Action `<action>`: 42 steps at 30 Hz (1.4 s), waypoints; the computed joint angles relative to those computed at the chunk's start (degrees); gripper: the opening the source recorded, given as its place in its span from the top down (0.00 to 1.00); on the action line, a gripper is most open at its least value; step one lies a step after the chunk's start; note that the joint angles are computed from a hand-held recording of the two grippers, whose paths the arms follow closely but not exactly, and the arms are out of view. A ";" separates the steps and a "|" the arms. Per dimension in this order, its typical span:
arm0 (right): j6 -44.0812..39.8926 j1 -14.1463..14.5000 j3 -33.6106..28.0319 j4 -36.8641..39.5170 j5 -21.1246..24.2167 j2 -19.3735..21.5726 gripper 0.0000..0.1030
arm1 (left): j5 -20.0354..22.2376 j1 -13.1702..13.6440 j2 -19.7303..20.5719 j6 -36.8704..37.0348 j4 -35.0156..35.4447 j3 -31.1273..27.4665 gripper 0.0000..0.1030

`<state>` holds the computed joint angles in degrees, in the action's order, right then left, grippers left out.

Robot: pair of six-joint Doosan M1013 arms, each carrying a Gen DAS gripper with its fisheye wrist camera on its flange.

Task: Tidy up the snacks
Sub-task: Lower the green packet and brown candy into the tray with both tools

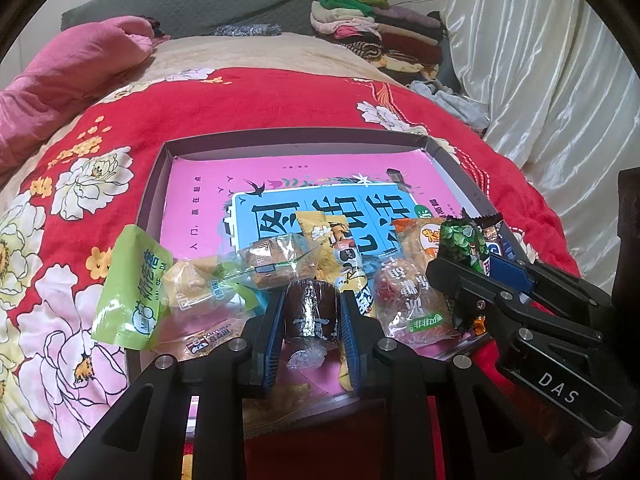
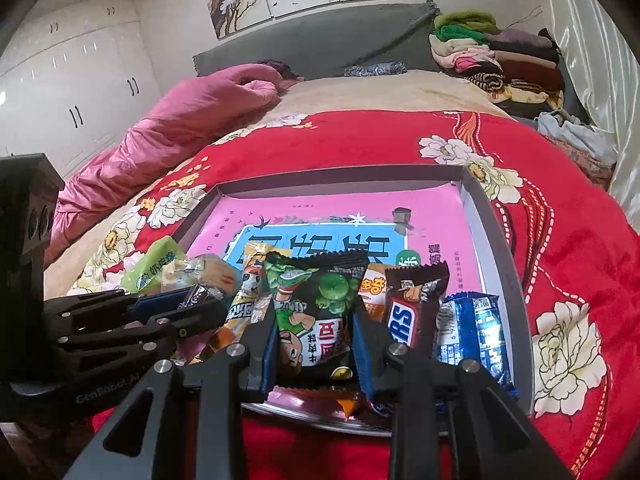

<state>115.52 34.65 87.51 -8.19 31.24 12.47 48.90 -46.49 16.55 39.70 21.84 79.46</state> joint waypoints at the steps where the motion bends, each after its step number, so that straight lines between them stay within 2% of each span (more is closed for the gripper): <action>1: 0.04 0.02 -0.01 -0.03 0.00 0.00 0.68 | 0.03 0.01 -0.01 0.01 -0.01 -0.01 0.73; 8: 0.24 0.02 0.16 -0.14 -0.48 -0.05 0.68 | 0.06 -0.02 0.03 -0.03 0.06 -0.04 0.73; 12: -2.09 -0.55 0.59 3.61 -1.69 -0.27 0.68 | 0.04 -0.03 0.21 -0.25 -0.07 -0.34 0.73; 15: -1.68 -0.61 0.72 3.47 -1.81 -0.26 0.68 | 0.07 -0.03 0.51 -0.41 -0.01 -0.73 0.73; 22: -1.46 -0.56 0.67 3.31 -1.66 -0.30 0.68 | -0.08 0.02 0.66 -0.84 -0.20 -0.82 0.73; 31: -6.41 0.00 0.85 7.48 -0.74 -0.57 0.67 | 0.01 -0.14 0.33 -1.42 0.00 -0.35 0.73; 36: -6.94 0.44 0.91 7.09 -0.39 -0.59 0.67 | -0.39 -0.11 0.12 -1.29 -0.49 -0.07 0.73; 42: -6.57 0.65 0.76 5.68 -0.34 -0.47 0.67 | -1.03 -0.12 -0.12 -0.87 -1.19 0.22 0.63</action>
<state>108.95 35.30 88.28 -2.51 30.90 12.00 47.87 -46.61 16.43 38.83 20.65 79.68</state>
